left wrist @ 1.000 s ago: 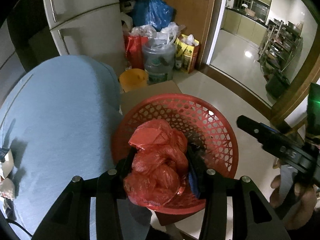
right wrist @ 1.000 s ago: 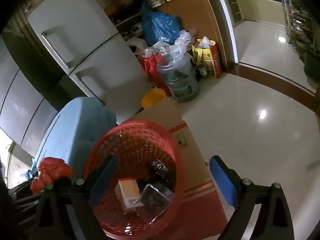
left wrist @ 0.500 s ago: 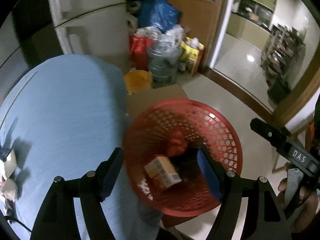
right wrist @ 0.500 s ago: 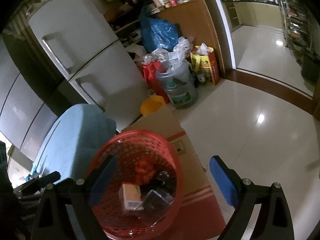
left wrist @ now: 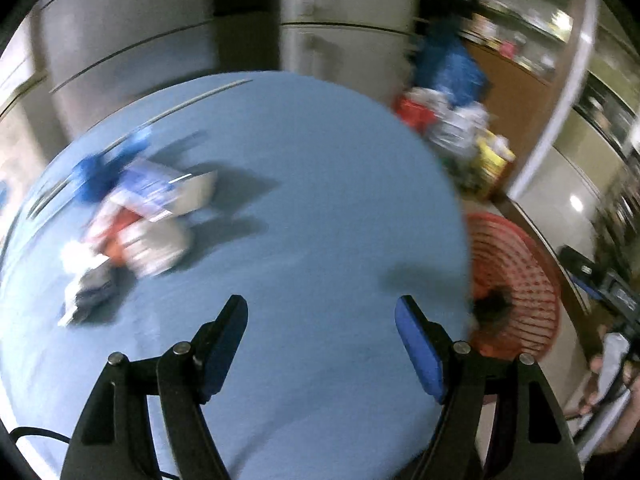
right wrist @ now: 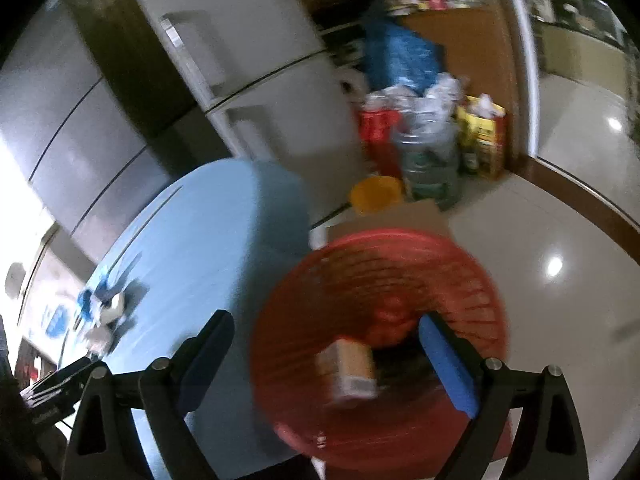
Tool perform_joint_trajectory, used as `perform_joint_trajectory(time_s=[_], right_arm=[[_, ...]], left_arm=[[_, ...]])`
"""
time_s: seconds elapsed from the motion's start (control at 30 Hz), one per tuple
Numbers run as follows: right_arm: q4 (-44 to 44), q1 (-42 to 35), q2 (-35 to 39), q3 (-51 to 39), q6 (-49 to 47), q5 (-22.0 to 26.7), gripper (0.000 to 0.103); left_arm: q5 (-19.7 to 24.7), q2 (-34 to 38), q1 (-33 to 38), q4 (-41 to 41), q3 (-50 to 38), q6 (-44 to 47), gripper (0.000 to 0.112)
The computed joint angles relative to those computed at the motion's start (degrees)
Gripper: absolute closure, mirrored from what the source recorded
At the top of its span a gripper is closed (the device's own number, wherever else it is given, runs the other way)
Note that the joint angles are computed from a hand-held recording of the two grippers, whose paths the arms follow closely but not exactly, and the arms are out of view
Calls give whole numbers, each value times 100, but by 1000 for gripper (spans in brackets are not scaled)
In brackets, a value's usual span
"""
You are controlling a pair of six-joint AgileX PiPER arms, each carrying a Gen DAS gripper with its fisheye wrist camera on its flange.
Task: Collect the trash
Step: 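Grasp the blue-and-white milk carton with the left tool while the right tool grasps the white crumpled ball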
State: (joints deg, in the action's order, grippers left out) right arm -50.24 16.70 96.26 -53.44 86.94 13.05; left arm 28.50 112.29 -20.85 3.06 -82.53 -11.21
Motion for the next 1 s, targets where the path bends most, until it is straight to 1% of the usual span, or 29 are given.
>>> perform_joint_trajectory(time_s=[0.07,0.1,0.13,0.17,0.3,0.37,0.43,0.5,0.57,0.6,0.63,0.7,0.73,0.77,0.8,0.83,0.87,0.9,0.93,1.0], right_arm=[[138,281,147,-262,-177,136,7],[276,423,232,-414,-341,211,7],[429,556,317,-566,-523,295,7],[553,686,406,-717,-686,375,7],[1030,1086,764,-1284,-1299,688,7],[1221,1278,953,-1600,-1550,868,7],[1436,1428,1130,-1907,-1856,1034,7],[1598,1588,1297,-2221,-2145,1208,7],[1849,1731,1532,-2649,-2540,1401,8],[1944,1788,1633,-2824,-2688,1483,7],[2041,1848,1756,-3026,-2841,1574,7],[2255,1970,2018,-3468,-3164,1761,7],[2376,2006,2125,-3642,-3334,1824,8],[2478,2048,2244,-3837,-3483,1906,7],[2565,2090,2377,-4047,-3625,2004,8],[2663,2123,2513,-4261,-3769,2106,8],[2764,2137,2633,-4455,-3904,2197,8],[2859,2163,2750,-4670,-4019,2307,8],[2951,2172,2856,-4848,-4133,2379,7],[3132,2201,3105,-5268,-4397,2522,7]], left_arm=[[-214,-148,275,226,357,-306,35],[-327,-206,477,619,550,-681,34],[-347,-209,605,965,627,-1023,34],[-382,-206,758,1108,705,-1176,34],[-527,14,1569,988,758,-1207,33],[-575,168,1878,674,623,-924,33],[-437,370,2048,369,332,-675,33],[-438,547,2217,-258,90,-134,33],[-472,727,2236,-442,-152,80,28],[-457,855,2222,-374,-302,57,25],[-421,956,2209,-267,-426,-14,25],[-292,1253,2152,233,-833,-402,22],[-242,1314,2157,204,-940,-354,22],[-280,1351,2206,-55,-985,-105,22],[-412,1293,2273,-422,-884,233,28],[-521,1215,2302,-757,-773,588,47],[-549,1190,2301,-862,-747,843,51],[-615,1123,2299,-790,-642,869,54],[-666,1097,2336,-935,-584,1038,55],[-795,963,2487,-1584,-339,1727,56]])
